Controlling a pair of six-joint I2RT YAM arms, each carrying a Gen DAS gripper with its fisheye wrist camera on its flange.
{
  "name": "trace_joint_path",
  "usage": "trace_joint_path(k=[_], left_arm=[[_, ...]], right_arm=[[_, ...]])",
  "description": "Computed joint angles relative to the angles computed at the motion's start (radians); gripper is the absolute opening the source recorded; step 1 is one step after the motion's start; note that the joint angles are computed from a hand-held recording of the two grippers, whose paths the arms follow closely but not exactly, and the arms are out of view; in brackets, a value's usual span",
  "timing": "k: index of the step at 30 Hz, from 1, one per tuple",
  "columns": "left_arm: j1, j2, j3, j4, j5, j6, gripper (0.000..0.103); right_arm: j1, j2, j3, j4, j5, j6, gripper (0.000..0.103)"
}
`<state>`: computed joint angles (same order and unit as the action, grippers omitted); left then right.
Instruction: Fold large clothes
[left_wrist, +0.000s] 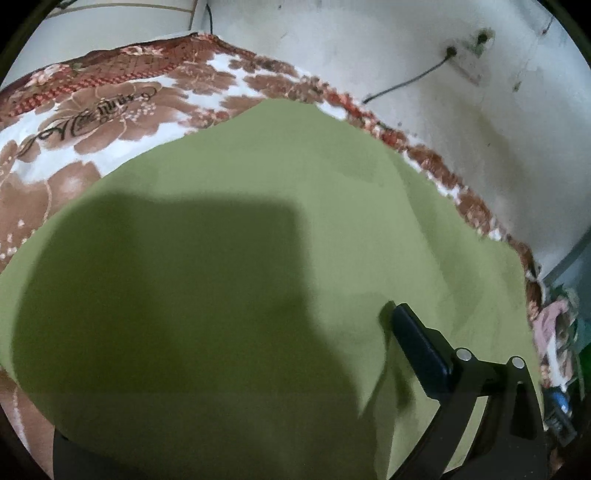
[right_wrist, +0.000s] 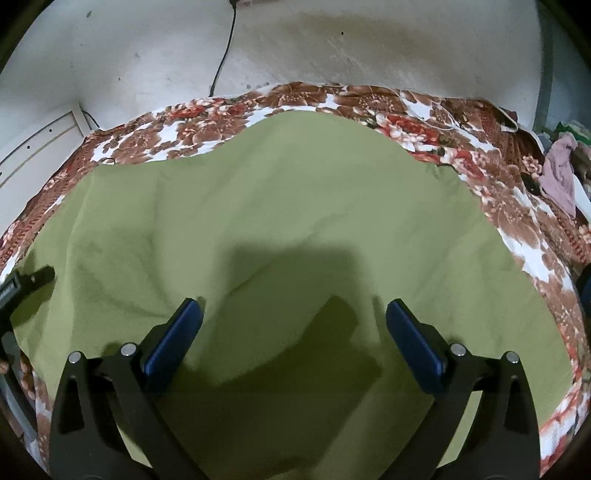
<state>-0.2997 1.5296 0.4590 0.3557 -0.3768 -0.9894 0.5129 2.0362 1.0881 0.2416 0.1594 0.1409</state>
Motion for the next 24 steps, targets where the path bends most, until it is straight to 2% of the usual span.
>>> trace_joint_path(k=[1, 2, 3, 6, 9, 11, 14, 17, 19, 21, 24], left_arm=[[0.002, -0.007, -0.021, 0.039, 0.003, 0.002, 0.096], [0.003, -0.019, -0.048, 0.082, 0.004, -0.001, 0.089], [0.005, -0.037, -0.079, 0.12, 0.003, -0.015, 0.077], [0.019, -0.06, -0.144, 0.207, 0.017, -0.061, 0.056], [0.019, -0.056, -0.138, 0.213, 0.026, -0.048, 0.045], [0.01, -0.056, -0.127, 0.2, 0.014, -0.034, 0.042], [0.029, -0.054, -0.141, 0.231, 0.048, -0.036, 0.043], [0.074, -0.021, -0.155, 0.289, 0.139, -0.033, 0.058], [0.075, -0.014, -0.152, 0.29, 0.144, -0.03, 0.06], [0.071, -0.011, -0.152, 0.297, 0.144, -0.024, 0.065], [0.069, -0.007, -0.151, 0.303, 0.142, -0.02, 0.065]], right_arm=[[0.002, -0.003, -0.008, 0.011, 0.006, 0.004, 0.098], [0.002, -0.007, -0.013, 0.018, 0.01, 0.004, 0.098], [0.006, -0.011, -0.02, 0.025, 0.022, 0.004, 0.098], [0.022, -0.022, -0.032, 0.039, 0.049, 0.002, 0.098], [0.04, -0.04, -0.041, 0.043, 0.071, 0.001, 0.098], [0.057, -0.057, -0.055, 0.052, 0.092, -0.006, 0.098], [0.083, -0.073, -0.062, 0.052, 0.122, -0.008, 0.098], [0.104, -0.07, -0.05, 0.033, 0.14, -0.005, 0.098], [0.119, -0.065, -0.041, 0.021, 0.154, -0.005, 0.098], [0.127, -0.062, -0.035, 0.012, 0.162, -0.005, 0.098], [0.138, -0.045, -0.011, -0.014, 0.171, 0.001, 0.098]])
